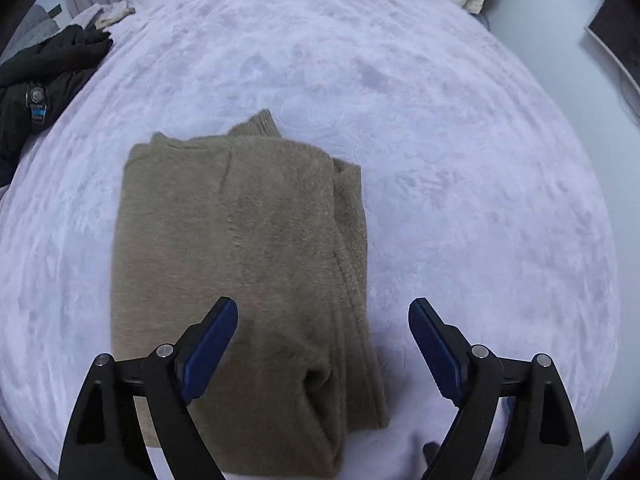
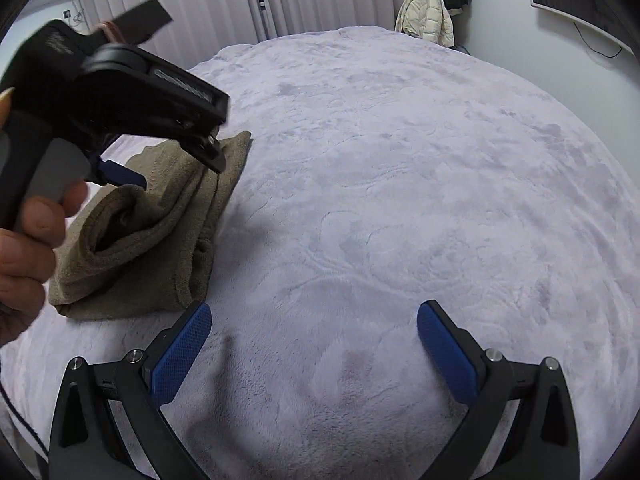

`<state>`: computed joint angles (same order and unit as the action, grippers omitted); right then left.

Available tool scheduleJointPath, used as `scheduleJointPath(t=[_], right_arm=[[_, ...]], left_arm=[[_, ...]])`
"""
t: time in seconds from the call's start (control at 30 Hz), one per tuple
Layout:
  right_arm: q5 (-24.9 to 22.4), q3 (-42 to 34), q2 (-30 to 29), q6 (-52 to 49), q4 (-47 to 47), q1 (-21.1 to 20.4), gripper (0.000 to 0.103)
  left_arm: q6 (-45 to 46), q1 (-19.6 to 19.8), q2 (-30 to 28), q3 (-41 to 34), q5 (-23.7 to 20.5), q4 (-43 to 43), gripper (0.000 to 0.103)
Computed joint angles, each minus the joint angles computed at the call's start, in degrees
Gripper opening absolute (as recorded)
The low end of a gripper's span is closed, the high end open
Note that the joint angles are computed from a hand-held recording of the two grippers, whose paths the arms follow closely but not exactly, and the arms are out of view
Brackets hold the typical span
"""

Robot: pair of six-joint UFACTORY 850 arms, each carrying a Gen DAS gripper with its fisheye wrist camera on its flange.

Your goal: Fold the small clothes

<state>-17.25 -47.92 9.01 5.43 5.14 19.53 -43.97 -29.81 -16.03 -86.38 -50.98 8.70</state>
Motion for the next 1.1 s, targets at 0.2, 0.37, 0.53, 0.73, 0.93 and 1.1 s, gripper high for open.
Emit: scheduleJointPath(t=[0.2, 0.37, 0.53, 0.73, 0.93, 1.1], right_arm=[[-1.1, -1.6, 1.0, -27.4, 28.8, -0.2, 0.102], [-11.9, -5.9, -3.6, -51.5, 55.8, 0.6, 0.102], [-16.8, -11.1, -10.0, -46.4, 55.0, 3.5, 0.101], [-20.3, -18.3, -19.5, -40.3, 54.8, 2.9, 0.066], [-14.5, -18.0, -15.6, -39.4, 48.1, 4.0, 0.021], [-12.6, -18.3, -17.2, -31.4, 37.8, 3.8, 0.021]], left_arm=[[-17.7, 0.2, 16.1, 18.8, -0.4, 27.7, 0.103], [-16.0, 7.6, 24.7, 31.4, 5.9, 19.7, 0.103], [-15.1, 9.7, 25.4, 36.7, 12.1, 11.9, 0.103], [-11.6, 11.4, 24.4, 38.0, 16.5, 6.5, 0.103], [-8.5, 9.1, 25.9, 36.6, 18.0, 7.6, 0.103], [-6.2, 8.0, 22.1, 36.5, 20.1, 5.3, 0.103]])
